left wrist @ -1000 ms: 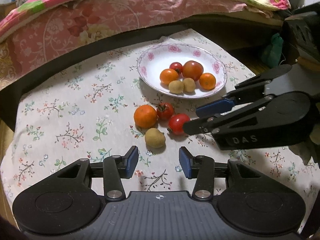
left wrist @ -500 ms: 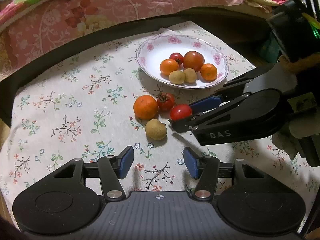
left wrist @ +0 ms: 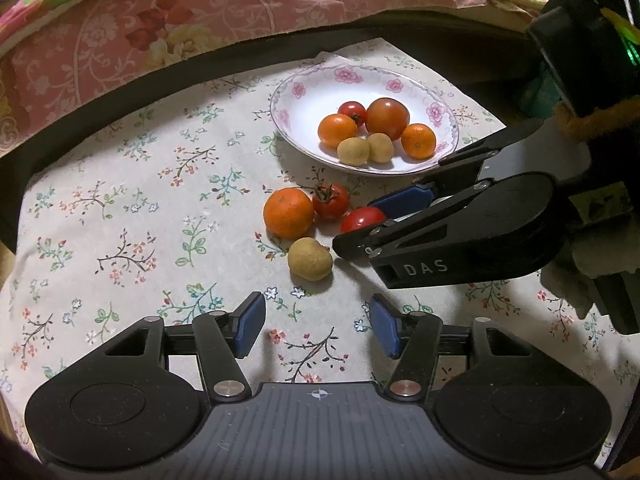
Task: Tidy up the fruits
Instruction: 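Move the right tool to a red tomato while the left tool approaches a tan fruit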
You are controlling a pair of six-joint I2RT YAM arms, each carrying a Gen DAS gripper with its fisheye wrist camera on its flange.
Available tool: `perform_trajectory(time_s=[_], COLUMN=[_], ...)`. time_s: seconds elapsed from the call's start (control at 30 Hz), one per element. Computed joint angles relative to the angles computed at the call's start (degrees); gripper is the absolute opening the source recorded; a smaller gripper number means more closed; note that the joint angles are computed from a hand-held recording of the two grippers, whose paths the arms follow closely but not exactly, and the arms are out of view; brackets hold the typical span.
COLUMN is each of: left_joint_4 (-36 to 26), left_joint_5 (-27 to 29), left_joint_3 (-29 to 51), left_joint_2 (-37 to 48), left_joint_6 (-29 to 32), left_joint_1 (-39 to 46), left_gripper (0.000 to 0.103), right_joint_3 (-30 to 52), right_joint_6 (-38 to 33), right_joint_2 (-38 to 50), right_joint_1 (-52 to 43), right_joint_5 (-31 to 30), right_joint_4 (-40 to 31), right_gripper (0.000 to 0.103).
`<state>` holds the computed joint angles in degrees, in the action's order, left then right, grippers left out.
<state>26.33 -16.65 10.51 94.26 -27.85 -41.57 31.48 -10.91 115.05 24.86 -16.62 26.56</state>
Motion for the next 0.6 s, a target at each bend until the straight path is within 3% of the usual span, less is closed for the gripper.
perform_trajectory(time_s=[0.43,0.6], left_joint_4=[5.86,7.94], left_joint_5=[-0.27,-1.56], left_joint_3=[4.03,5.68], left_joint_2=[9.08,12.63], left_joint_6=[1.6,1.64], left_joint_1=[1.21,1.71], left_gripper=[0.065,0.058], right_joint_3=[-1.45,-1.66], right_joint_6=[-2.21,-3.18], right_joint_2=[-2.98,-3.55], right_joint_1=[-4.78,-6.33], right_joint_5=[-0.38,-1.09], right_joint_4=[-3.78,-5.04], right_gripper=[0.037,0.037])
